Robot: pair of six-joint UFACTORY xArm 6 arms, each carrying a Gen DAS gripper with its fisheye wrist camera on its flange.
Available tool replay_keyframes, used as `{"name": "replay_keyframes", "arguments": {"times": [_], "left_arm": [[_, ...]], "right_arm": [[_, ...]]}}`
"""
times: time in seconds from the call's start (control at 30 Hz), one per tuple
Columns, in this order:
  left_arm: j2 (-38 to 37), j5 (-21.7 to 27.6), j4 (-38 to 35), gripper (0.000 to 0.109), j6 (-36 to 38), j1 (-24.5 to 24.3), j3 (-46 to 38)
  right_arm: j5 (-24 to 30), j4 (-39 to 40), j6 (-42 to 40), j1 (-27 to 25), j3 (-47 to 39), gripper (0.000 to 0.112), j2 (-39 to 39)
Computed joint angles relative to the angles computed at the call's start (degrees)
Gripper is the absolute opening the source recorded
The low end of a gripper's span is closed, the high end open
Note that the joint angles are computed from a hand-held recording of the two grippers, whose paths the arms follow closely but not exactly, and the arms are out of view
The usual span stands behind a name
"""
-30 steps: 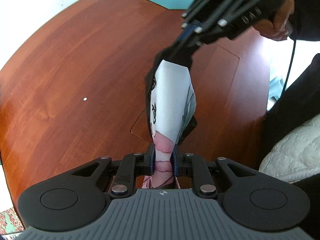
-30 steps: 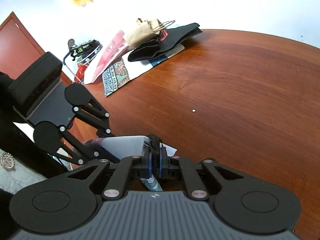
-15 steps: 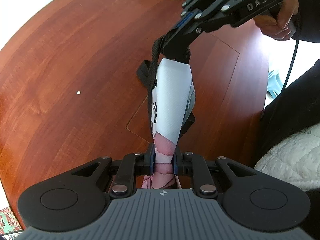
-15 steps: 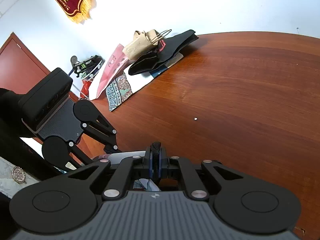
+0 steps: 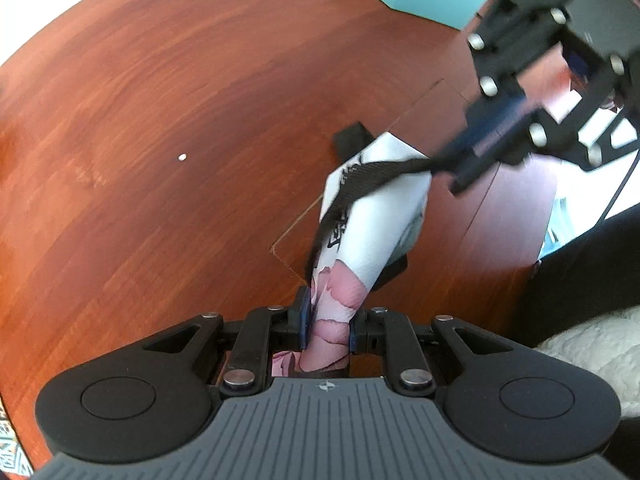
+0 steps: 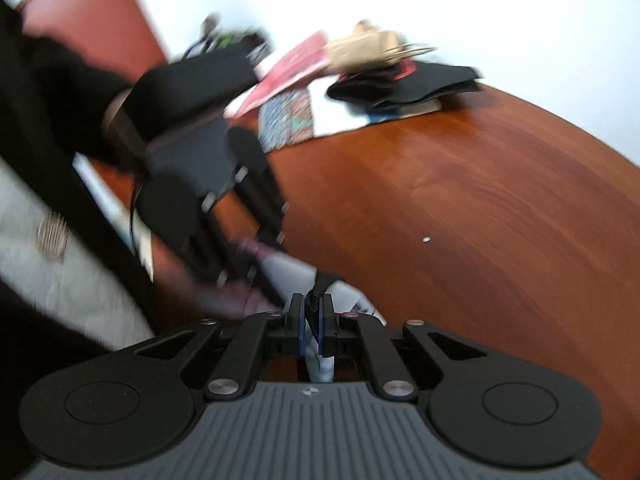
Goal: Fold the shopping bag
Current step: 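Loop the strap around the folded bag with the right gripper while the left gripper holds it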
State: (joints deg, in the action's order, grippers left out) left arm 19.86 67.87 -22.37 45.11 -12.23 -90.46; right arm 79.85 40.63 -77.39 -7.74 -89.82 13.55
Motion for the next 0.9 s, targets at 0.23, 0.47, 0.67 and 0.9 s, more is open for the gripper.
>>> {"name": "replay_keyframes", "arguments": {"times": [0.23, 0.47, 0.67, 0.9], "left_arm": [[-0.45, -2.82, -0.48, 0.019, 1.22, -0.06, 1.65], [-1.71, -4.55, -1.66, 0.018, 1.10, 0.72, 3.71], [-2.20, -4.23, -2.23, 0.017, 2.09, 1.12, 3.86], [-2.63, -5.76, -0.40, 0.017, 4.15, 0.30, 4.73]], "right_arm": [[1.53, -7.26, -2.94, 2.66, -1.30, 0.020, 0.69], [-1.40, -9.06, -3.65, 4.26, 1.24, 0.028, 0.77], [-3.91, -8.94, -4.93, 5.06, 1.95, 0.028, 0.70], [-4.66, -9.03, -6.30, 6.18, -1.93, 0.029, 2.52]]}}
